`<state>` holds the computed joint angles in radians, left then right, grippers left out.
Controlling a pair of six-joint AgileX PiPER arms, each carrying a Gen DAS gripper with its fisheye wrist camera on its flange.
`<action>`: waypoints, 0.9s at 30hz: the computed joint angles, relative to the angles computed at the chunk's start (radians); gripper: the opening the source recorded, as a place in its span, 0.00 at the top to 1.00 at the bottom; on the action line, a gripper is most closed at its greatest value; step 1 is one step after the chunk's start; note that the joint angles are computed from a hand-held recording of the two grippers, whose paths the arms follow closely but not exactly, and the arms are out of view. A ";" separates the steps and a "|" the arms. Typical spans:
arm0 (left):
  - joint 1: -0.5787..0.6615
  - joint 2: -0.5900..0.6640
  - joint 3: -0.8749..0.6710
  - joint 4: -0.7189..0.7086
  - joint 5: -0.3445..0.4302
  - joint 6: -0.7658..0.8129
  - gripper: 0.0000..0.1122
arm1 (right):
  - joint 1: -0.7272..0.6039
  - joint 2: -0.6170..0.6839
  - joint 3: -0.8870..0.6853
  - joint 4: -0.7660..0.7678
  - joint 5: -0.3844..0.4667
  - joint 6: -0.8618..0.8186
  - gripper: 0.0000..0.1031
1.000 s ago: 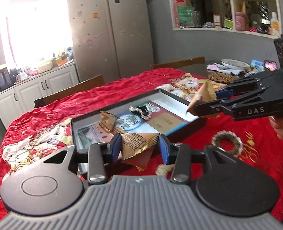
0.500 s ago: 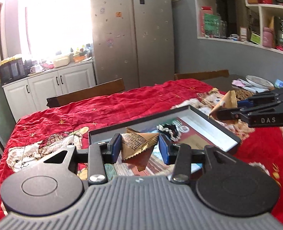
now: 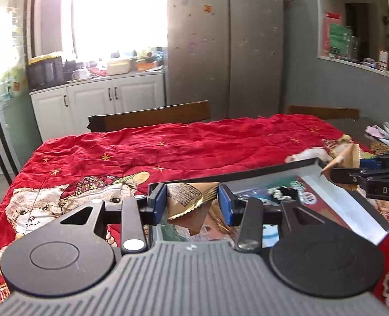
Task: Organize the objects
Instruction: 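Lower the packet into the box with the left tool while the right tool sets its packet inside and opens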
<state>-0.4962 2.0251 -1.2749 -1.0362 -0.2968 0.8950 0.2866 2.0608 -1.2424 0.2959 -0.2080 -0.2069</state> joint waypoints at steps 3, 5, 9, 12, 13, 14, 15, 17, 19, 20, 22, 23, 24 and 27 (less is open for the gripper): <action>0.018 0.029 -0.027 0.035 0.026 -0.054 0.59 | -0.005 0.048 -0.048 0.018 0.008 0.005 0.71; 0.018 0.045 -0.035 0.051 0.022 -0.071 0.59 | -0.005 0.076 -0.066 0.069 -0.005 -0.038 0.71; 0.015 0.072 -0.043 0.098 0.022 -0.107 0.59 | -0.006 0.123 -0.103 0.147 -0.004 -0.100 0.71; 0.011 0.094 -0.058 0.082 0.032 -0.075 0.59 | -0.010 0.150 -0.129 0.200 0.019 -0.148 0.71; 0.010 0.104 -0.070 0.060 0.038 -0.048 0.59 | -0.012 0.156 -0.134 0.203 0.024 -0.154 0.71; 0.010 0.112 -0.079 0.036 0.041 -0.023 0.59 | -0.012 0.161 -0.137 0.215 0.025 -0.166 0.71; 0.010 0.119 -0.085 0.023 0.044 -0.009 0.59 | -0.012 0.167 -0.141 0.239 0.028 -0.192 0.71; 0.010 0.129 -0.095 0.005 0.052 0.012 0.59 | -0.015 0.174 -0.148 0.259 0.034 -0.213 0.71; 0.009 0.135 -0.099 0.000 0.053 0.021 0.59 | -0.016 0.185 -0.160 0.283 0.040 -0.233 0.71; 0.007 0.137 -0.100 -0.001 0.051 0.025 0.59 | -0.017 0.186 -0.161 0.285 0.044 -0.232 0.71; 0.006 0.139 -0.101 0.006 0.051 0.022 0.59 | -0.018 0.189 -0.165 0.290 0.047 -0.233 0.71; 0.006 0.139 -0.100 0.017 0.051 0.012 0.59 | -0.017 0.190 -0.166 0.310 0.048 -0.253 0.71; 0.007 0.141 -0.100 0.020 0.051 0.009 0.59 | -0.018 0.191 -0.169 0.329 0.050 -0.273 0.71; 0.005 0.145 -0.103 0.007 0.048 0.026 0.59 | -0.017 0.197 -0.182 0.422 0.065 -0.367 0.72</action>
